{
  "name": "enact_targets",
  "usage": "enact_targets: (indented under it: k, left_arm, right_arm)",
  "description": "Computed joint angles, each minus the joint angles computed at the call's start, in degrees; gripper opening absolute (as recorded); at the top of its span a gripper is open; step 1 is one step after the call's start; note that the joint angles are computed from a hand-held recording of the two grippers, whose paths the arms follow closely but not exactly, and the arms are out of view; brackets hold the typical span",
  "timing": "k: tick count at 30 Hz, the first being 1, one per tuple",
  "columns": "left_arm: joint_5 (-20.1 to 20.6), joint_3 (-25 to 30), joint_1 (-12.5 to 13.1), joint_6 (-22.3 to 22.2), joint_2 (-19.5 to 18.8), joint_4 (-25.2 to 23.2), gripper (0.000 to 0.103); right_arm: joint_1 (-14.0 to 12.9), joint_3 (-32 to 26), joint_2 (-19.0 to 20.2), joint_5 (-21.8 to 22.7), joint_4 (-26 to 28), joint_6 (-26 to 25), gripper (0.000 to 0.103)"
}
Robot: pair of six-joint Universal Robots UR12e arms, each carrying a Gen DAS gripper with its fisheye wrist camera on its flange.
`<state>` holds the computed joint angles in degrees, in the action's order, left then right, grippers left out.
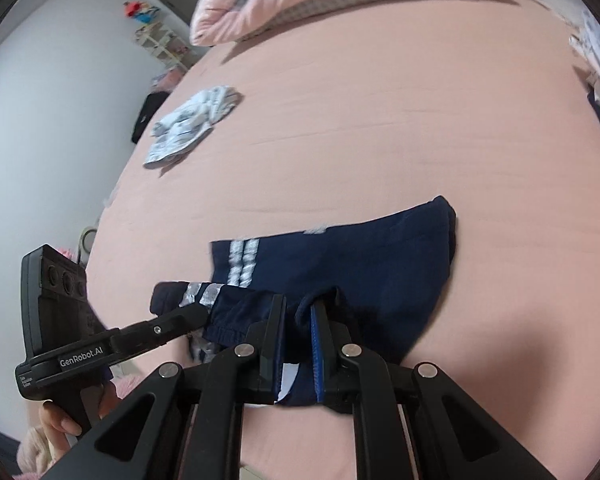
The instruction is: Fold clothes
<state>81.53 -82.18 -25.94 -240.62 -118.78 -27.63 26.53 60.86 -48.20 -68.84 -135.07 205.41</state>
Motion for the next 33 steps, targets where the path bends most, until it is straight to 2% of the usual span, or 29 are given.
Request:
enact_targets:
  k: [4,6,9,11,13,15,17,18,20,22,24,26,28,29,31,33]
  left_arm:
    - [-0.34,1.62,1.09,1.34,-1.62,-1.61,0.015]
    - [-0.57,1.81,1.43,1.26,-2.26,-1.25,0.017]
    - [-2.75,0.37,2.10,-1.26,-2.39,2.04,0.024]
    - [-3.07,-0.44,2.23,-1.38,-1.96,3.96,0.031]
    - [-1.07,-1.07,1.94,-0.47,-1.17,5.05,0.038]
    - [2.99,-1.35,1.26,0.68,-0.25,4.56,0.045]
    - [5.58,-1.43,0.66,3.25,0.41,4.15,0.047]
    - [6.48,-1.25,0.35,5.35,0.62,3.45,0.046]
    - [9.11,0.48,-0.60,11.94,0.64,-1.50,0.046]
    - [10.77,1.60,-1.42,16.84,0.48,-3.94,0.045]
    - [10.36,1.71,-1.76,17.92,0.35,-3.93,0.045]
    - [9.78,1.56,-1.89,18.51,0.20,-4.06,0.045]
    - [9.20,1.50,-1.84,18.96,-0.03,-4.86,0.045]
    - [8.88,2.36,-1.70,19.14,-0.54,-7.28,0.045]
    - [9.09,4.31,-1.61,19.55,-1.49,-11.37,0.045]
    - [8.05,4.42,-1.16,19.17,-1.57,-11.43,0.045]
  right_arm:
    - [-0.52,-2.11,2.28,0.06,-0.47,2.34,0.010]
    - [-0.59,-3.67,3.54,-0.44,1.41,2.63,0.011]
    - [-0.82,-4.34,4.36,-0.50,2.62,3.86,0.013]
    - [-1.08,-3.53,4.12,0.30,1.16,5.10,0.013]
    - [-1.12,-1.95,3.25,-0.12,-1.73,5.61,0.016]
    - [-0.93,-0.48,2.15,-2.43,-4.03,5.56,0.017]
    - [-0.89,0.84,1.17,-3.34,-6.25,5.31,0.019]
    - [-0.79,1.14,0.75,-3.84,-6.36,4.38,0.020]
    - [-0.34,1.26,-0.06,-5.68,-4.58,0.04,0.020]
    - [0.38,0.15,-0.25,-8.47,-0.67,-5.58,0.021]
    - [1.43,-0.66,-0.63,-12.79,3.15,-10.68,0.021]
    - [2.45,-1.53,-0.68,-15.97,5.58,-13.63,0.021]
    - [2.44,-2.19,-0.45,-13.91,8.35,-14.97,0.021]
    - [2.32,-2.41,-0.21,-12.82,9.37,-15.37,0.021]
    - [2.44,-3.71,0.97,-13.23,12.04,-16.23,0.021]
    - [2.50,-4.80,2.04,-14.02,13.37,-16.18,0.021]
